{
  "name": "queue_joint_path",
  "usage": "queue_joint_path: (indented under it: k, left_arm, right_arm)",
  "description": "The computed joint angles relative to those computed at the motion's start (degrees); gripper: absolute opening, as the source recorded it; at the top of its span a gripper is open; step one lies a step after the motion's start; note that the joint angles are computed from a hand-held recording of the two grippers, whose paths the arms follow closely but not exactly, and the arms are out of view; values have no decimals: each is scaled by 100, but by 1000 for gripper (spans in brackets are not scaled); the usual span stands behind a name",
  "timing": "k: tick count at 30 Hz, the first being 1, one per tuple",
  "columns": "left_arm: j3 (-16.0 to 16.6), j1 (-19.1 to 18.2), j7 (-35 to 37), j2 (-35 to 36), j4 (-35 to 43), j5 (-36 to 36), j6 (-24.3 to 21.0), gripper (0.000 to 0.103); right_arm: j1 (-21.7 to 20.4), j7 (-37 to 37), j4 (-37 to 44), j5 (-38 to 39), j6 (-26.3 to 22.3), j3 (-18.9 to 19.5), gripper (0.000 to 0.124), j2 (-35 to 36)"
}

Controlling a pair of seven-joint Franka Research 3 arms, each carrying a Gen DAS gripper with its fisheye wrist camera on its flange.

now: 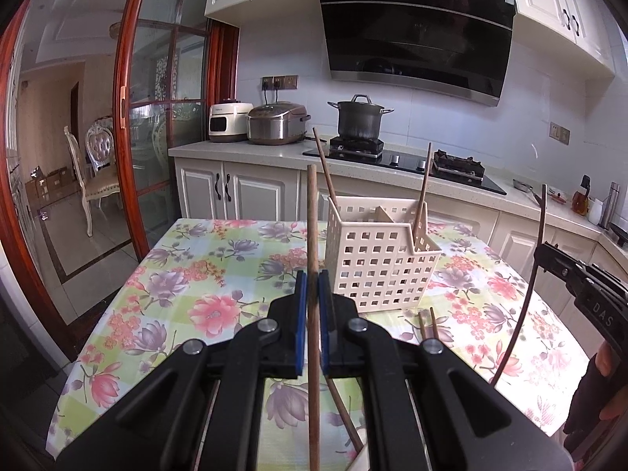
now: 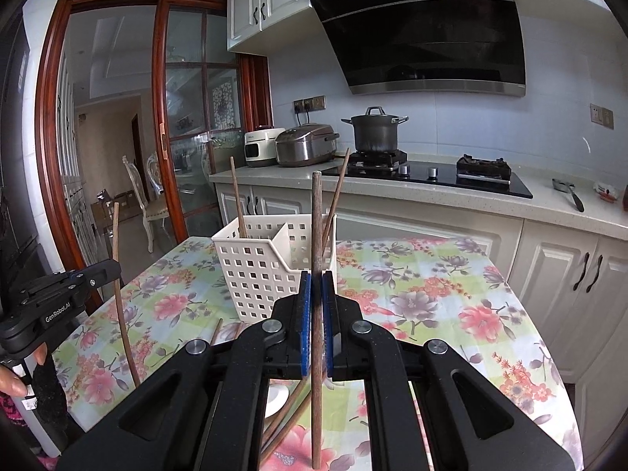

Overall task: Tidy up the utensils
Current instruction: 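Lift both held chopsticks upright and carry them over the caddy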

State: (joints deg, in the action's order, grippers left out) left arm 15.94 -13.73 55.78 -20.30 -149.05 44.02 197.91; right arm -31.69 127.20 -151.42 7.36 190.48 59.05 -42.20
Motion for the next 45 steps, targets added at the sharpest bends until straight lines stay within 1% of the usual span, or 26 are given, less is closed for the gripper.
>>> queue_joint_path:
  k: [5,15,18,20,21,22,24,25,28,31,34,36,38,40,42,43,45]
  left_arm:
    - [-337,341,113,-98,-103,-149,133,6]
    - [-348,387,75,-150,-108,-91,207,6]
    - [-424,445,85,-168,-88,-98,216,6]
    - [-426,421,82,-151,-28,-76,199,6]
    - [-370,351,56,-138,21,-27,175,6]
    - [-256,227,2,-121,79,57,140,6]
    - [115,-165,-160,-93,220,312,32,6]
    - [228,-299,-207,-86,277,382,-9,6]
    - [284,-444,-206,-39,432,388,-72,6]
    - [692,-941,-251,-32,615,495,-183,6]
    - [851,-1216,-125,-6,791,383,-275,6]
    - [1370,-1846,-18,-37,958,378,-457,6]
    - [1767,-2366,149,-89,1094,284,-624,6]
    - [1813,-2489,299,-78,1192,138,-687,6]
    - [1766,-2513,442,-69,1290,-3,-736,6]
    - [1849,-2654,533,-85,1358,-83,-800,6]
    - [2279,-3266,798,-155,1553,-311,-1025,6]
  right_arm:
    - [16,6,-21,15,50,-6,6,-44]
    - [-23,14,-27,70,88,34,6,-110]
    - [-50,-20,7,53,84,47,6,-111]
    - [-132,-54,64,28,79,100,6,-123]
    - [-184,-83,104,3,87,121,6,-114]
    - [-244,-113,150,-19,107,140,6,-87]
    - [-330,-183,256,-49,118,149,6,28]
    - [-372,-220,309,-60,122,154,6,84]
    - [-533,-320,470,-74,114,207,6,193]
    - [-673,-399,606,-73,118,252,6,271]
    - [-791,-470,718,-61,146,283,6,276]
    - [-794,-536,795,-51,178,224,6,374]
    - [-784,-613,861,-25,186,163,6,438]
    - [-798,-689,939,7,180,124,6,466]
    - [-810,-760,1019,29,173,100,6,498]
    - [-827,-802,1083,27,160,95,6,542]
    - [-950,-868,1260,21,119,141,6,626]
